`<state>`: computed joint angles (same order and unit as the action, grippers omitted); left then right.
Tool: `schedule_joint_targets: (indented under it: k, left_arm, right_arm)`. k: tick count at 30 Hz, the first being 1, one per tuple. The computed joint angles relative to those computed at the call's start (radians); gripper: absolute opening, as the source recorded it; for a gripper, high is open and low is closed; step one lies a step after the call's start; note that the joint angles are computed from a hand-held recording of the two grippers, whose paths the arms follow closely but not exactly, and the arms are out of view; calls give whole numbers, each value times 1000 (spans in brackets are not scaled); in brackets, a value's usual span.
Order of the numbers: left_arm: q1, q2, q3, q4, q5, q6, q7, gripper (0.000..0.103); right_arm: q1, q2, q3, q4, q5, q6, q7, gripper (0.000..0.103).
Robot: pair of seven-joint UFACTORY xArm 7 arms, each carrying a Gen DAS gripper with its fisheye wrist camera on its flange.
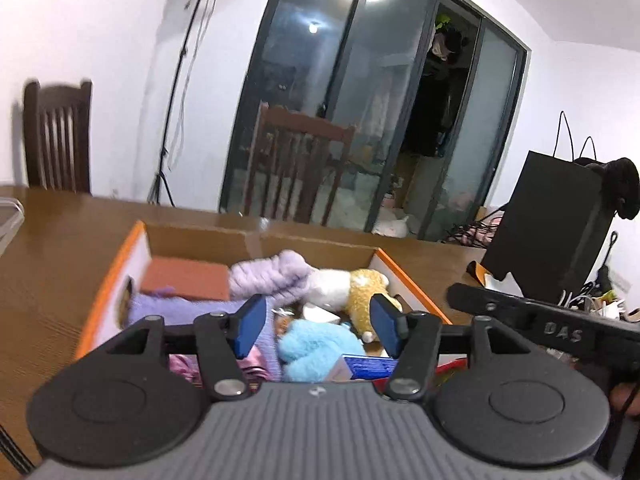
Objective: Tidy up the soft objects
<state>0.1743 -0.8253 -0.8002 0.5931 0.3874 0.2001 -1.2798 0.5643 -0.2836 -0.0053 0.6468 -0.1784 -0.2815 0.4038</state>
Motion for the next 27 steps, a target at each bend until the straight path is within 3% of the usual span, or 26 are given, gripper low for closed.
schedule_joint_targets:
  k: [4,8,11,12,14,16,18,27]
  left_arm:
    - [-51,-92,-6,18,18,168,20,70]
    - [-63,-222,-57,9,49,292,-24,99]
    - [-109,-273,-83,-3,56,388,-21,103]
    - [-126,-287,-91,-7,55,417,-24,103]
    - [-156,-325,-111,-22,53,458,-51,103]
    - [-183,-363,-136,-38,50,492,-86,103]
    - [-211,-398,-160,-53,50,526,-114,103]
    - [-344,-440,-225,-49,6,721,-202,103]
  right_arm:
    - [-70,-103,86,-49,29,43,-32,50]
    - [-179,-205,208,-95,72,87,-69,59]
    - [-244,-277,279,-130,81,135,-88,78]
    - [-278,-300,314,-146,82,140,-86,79]
    - [-358,-352,402,-195,89,102,-63,86]
    - [-435,-403,494,-262,112,-9,-39,96]
    - [-485,-454,572,-319,160,-88,-15,100]
    - [-404,-665,632,-458,220,-43,110,101]
